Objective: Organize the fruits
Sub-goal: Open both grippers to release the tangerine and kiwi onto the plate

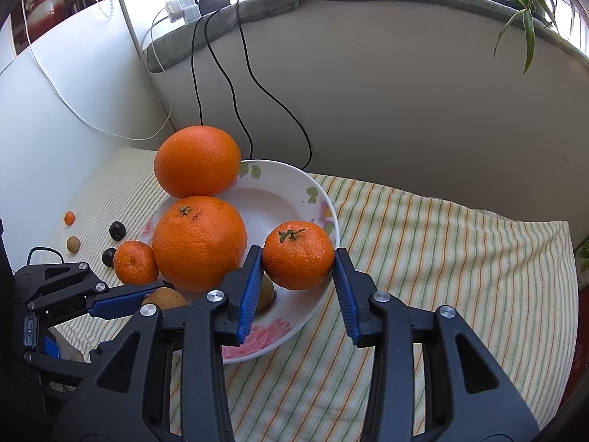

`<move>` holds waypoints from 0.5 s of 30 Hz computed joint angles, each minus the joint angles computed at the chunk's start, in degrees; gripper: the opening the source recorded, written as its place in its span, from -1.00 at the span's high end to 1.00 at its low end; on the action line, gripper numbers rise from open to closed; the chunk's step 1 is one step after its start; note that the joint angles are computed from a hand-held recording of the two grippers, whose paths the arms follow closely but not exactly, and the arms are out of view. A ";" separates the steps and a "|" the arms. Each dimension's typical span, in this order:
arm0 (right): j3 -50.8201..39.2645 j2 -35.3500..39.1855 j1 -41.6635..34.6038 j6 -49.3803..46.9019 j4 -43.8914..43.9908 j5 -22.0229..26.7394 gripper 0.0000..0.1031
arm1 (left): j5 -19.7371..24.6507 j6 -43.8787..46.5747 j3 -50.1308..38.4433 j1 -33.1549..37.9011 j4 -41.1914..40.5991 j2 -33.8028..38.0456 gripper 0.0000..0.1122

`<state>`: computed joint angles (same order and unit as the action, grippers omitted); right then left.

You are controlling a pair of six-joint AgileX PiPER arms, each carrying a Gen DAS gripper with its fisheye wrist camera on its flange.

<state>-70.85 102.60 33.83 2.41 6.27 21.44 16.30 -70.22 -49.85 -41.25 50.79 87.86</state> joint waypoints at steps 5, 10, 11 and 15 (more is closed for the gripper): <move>0.75 -0.71 -0.33 0.19 0.15 -0.78 -0.03 | -0.08 -1.41 0.71 0.33 0.97 -0.67 0.12; 1.64 -2.44 -0.39 0.68 0.03 -1.66 -0.29 | -0.24 -1.35 1.43 0.46 0.87 -1.55 0.12; 1.57 -2.63 -0.33 1.35 -0.55 -1.46 -0.31 | -0.19 -1.41 1.57 0.41 0.91 -1.85 0.12; 1.99 -3.57 0.35 4.10 -2.97 -1.14 -0.34 | 0.45 -2.07 2.47 -0.23 1.40 -3.65 0.12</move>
<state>-68.85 99.03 34.18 6.51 3.30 20.30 16.74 -72.29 -47.38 -41.48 52.19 84.20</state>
